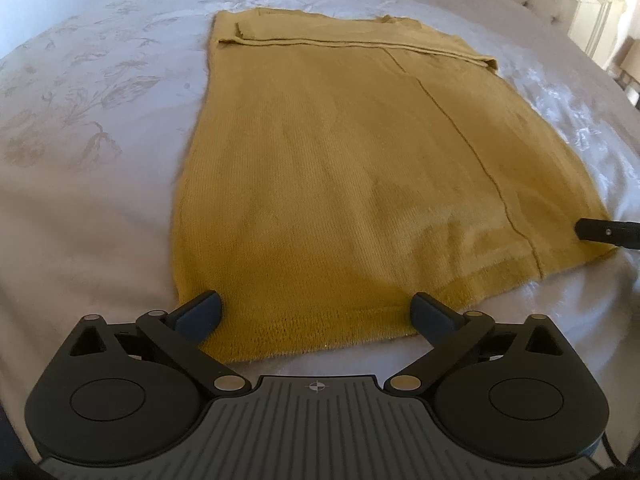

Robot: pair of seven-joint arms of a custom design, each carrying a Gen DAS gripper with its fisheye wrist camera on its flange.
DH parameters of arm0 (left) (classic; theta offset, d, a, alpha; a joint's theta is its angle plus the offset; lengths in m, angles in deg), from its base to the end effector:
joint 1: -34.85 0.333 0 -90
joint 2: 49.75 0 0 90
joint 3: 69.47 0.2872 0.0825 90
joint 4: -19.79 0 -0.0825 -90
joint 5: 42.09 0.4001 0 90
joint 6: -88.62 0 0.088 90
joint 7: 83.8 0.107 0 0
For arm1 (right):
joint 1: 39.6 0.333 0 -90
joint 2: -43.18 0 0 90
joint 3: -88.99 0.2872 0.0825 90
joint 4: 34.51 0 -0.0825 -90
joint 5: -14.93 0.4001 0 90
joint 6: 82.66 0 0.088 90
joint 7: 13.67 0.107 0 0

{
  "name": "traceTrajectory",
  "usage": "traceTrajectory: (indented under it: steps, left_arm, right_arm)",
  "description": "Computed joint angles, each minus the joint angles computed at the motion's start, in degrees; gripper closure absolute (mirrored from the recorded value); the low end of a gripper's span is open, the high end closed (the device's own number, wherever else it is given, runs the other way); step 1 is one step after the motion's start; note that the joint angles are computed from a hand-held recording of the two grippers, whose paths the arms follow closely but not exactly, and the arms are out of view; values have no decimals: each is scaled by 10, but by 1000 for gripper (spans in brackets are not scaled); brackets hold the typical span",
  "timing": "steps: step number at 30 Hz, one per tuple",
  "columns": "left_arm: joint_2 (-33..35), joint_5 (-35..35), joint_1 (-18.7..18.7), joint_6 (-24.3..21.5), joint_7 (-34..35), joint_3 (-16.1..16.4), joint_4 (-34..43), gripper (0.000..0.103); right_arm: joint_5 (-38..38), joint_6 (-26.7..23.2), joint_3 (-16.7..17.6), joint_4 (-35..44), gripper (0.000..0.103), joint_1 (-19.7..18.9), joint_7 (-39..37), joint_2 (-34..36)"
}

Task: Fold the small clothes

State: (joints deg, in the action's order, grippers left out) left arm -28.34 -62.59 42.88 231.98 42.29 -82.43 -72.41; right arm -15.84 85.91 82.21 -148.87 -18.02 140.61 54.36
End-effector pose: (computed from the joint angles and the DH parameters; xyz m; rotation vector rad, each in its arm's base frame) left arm 0.7087 -0.0390 0.4416 -1.4695 2.3331 -0.8069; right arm 0.6114 0.1992 0.4078 -1.3651 1.9841 -0.4880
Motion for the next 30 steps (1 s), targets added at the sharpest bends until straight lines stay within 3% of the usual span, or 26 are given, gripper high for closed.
traceTrajectory:
  steps: [8,14,18,25,30]
  left_arm:
    - [-46,-34,8,20,18,1,-51,2]
    - [-62,-32,0,62,-20,21,-72,2]
    - [-29,-14,1,43,-57,25,-30,3]
    - [33,-28,19,-21,-40,-1,49,3]
    - [44,-23,21,-15,1,-14,56,3]
  right_arm:
    - [-5,12,-6,-3,0,3,11,0]
    - [-5,10,-7,-1,0,4,9,1]
    - [-9,9,-9,0,0,6,12,3]
    - [-12,9,-9,1,0,7,16,3]
    - [-10,10,-8,1,0,6,15,3]
